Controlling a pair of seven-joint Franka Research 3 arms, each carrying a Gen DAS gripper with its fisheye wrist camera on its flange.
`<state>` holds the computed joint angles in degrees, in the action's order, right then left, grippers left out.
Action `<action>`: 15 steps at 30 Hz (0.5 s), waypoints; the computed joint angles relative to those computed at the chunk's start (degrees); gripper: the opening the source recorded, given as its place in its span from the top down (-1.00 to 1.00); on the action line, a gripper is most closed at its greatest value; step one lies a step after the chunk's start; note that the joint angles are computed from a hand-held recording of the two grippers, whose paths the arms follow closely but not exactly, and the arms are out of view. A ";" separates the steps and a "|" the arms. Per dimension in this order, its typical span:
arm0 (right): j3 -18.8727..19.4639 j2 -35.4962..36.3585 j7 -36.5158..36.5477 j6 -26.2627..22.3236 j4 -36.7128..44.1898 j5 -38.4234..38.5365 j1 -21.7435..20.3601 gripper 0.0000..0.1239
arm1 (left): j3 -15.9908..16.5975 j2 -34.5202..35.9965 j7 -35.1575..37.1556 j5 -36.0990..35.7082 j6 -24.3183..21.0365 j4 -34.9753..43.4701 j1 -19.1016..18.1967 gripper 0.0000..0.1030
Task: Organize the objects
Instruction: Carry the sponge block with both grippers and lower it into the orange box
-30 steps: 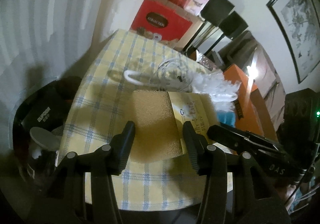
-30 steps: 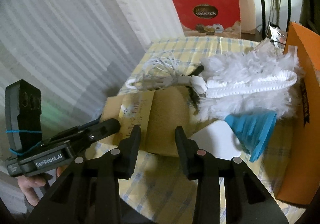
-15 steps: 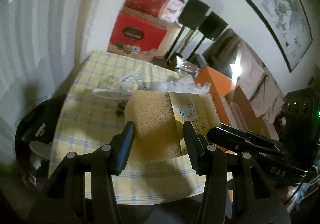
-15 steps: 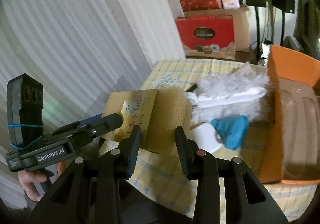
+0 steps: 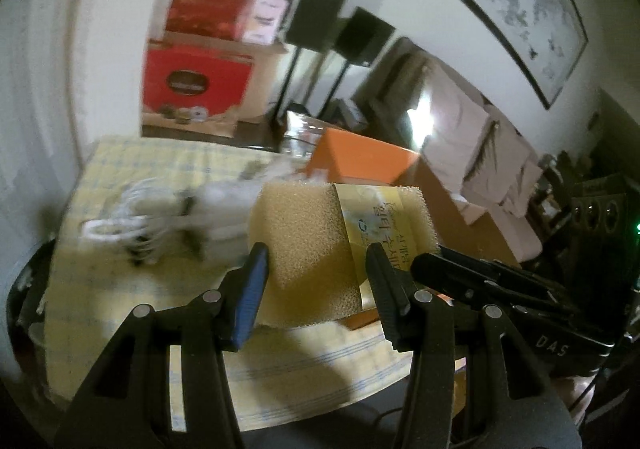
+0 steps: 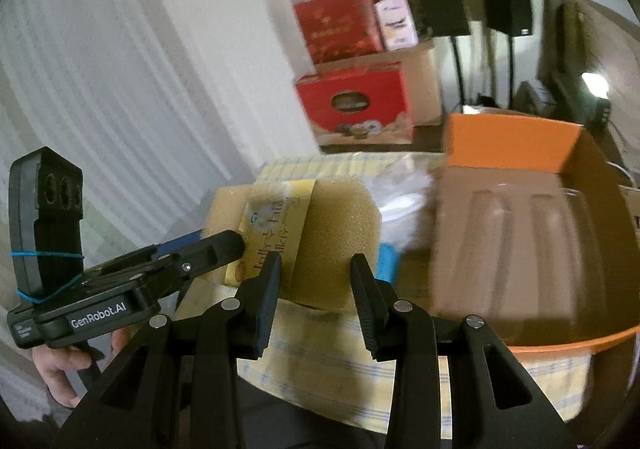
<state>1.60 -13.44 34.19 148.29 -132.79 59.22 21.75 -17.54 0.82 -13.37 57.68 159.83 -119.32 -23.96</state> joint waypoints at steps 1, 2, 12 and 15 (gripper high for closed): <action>-0.45 -0.35 0.18 0.03 -0.08 -0.16 -0.51 0.40 | -0.12 1.73 1.15 -0.42 0.47 1.97 -0.10 0.11; -0.69 -0.51 0.28 0.09 -0.13 -0.23 -0.80 0.40 | -0.04 3.16 2.29 -1.10 0.93 3.53 -0.35 0.11; -4.10 -0.42 2.59 0.65 0.81 -1.74 -5.64 0.40 | 1.95 16.88 17.47 -12.69 1.49 19.40 -5.48 0.11; -4.61 0.95 3.15 0.45 1.95 -2.01 -7.12 0.40 | 2.49 20.18 21.73 -16.21 0.69 23.27 -6.99 0.11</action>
